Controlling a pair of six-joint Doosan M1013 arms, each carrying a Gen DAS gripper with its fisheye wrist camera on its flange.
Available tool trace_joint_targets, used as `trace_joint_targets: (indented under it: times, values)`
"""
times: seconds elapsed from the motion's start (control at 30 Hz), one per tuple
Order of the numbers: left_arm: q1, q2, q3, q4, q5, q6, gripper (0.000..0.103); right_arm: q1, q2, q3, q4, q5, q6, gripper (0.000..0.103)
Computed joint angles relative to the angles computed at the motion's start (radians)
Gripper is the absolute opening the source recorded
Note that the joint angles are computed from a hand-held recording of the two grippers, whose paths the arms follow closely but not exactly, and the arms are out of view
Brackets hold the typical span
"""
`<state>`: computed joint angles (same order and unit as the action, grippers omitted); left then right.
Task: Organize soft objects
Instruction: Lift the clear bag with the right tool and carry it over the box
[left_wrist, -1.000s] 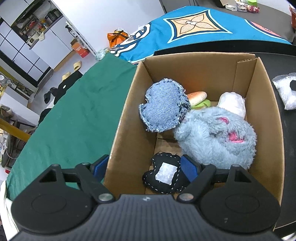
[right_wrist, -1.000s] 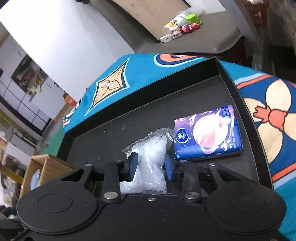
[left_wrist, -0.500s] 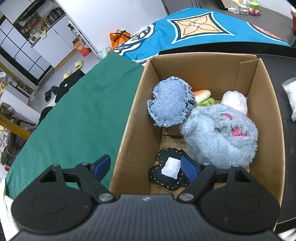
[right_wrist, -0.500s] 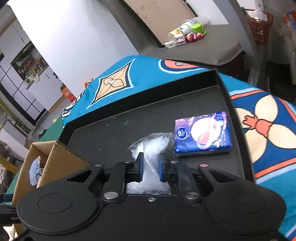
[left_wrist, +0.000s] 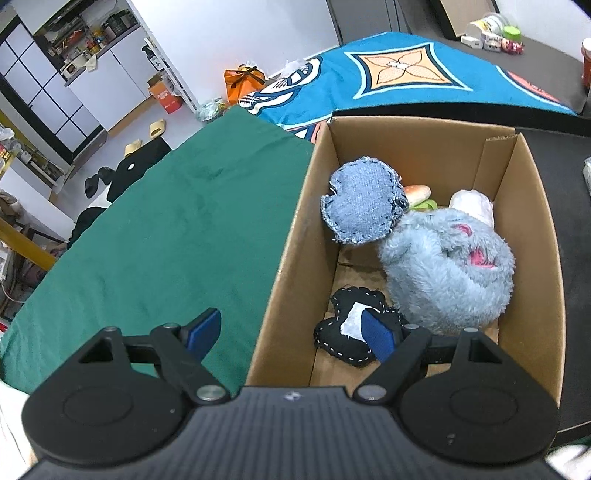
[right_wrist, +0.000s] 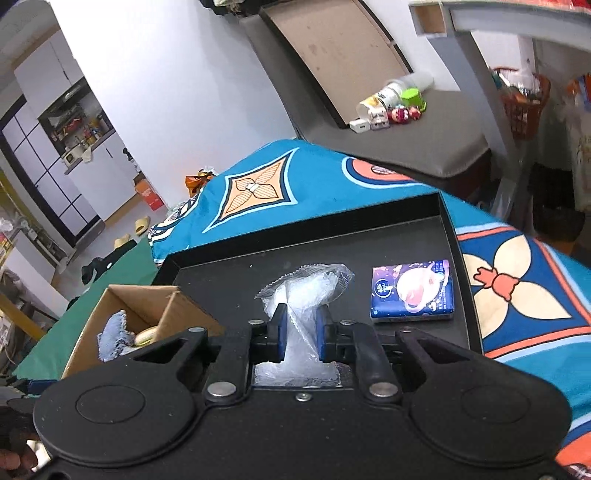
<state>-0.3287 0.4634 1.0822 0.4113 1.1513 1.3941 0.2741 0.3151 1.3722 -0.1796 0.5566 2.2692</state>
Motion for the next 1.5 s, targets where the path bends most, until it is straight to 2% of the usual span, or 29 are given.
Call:
trace_joint_targets:
  times: [0.63, 0.93, 1.1, 1.27, 1.33, 1.5]
  values:
    - [0.055, -0.047, 0.053, -0.162, -0.115, 0.03, 0.081, 0.094, 0.005, -0.091, -0.172, 0.067, 0.051, 0.015]
    - [0.079, -0.066, 0.074, -0.254, -0.158, 0.072, 0.077, 0.142, 0.027, -0.138, -0.215, 0.133, 0.043, 0.015]
    - [0.097, -0.07, 0.083, -0.308, -0.169, 0.094, 0.066, 0.163, 0.039, -0.164, -0.215, 0.162, 0.036, 0.015]
    - [0.115, -0.069, 0.084, -0.341, -0.168, 0.075, 0.04, 0.183, 0.062, -0.199, -0.2, 0.201, 0.009, 0.015]
    - [0.119, -0.067, 0.083, -0.351, -0.166, 0.072, 0.033, 0.191, 0.071, -0.214, -0.194, 0.217, -0.006, 0.015]
    - [0.129, -0.063, 0.083, -0.394, -0.163, 0.109, 0.023, 0.212, 0.091, -0.241, -0.189, 0.239, -0.025, 0.016]
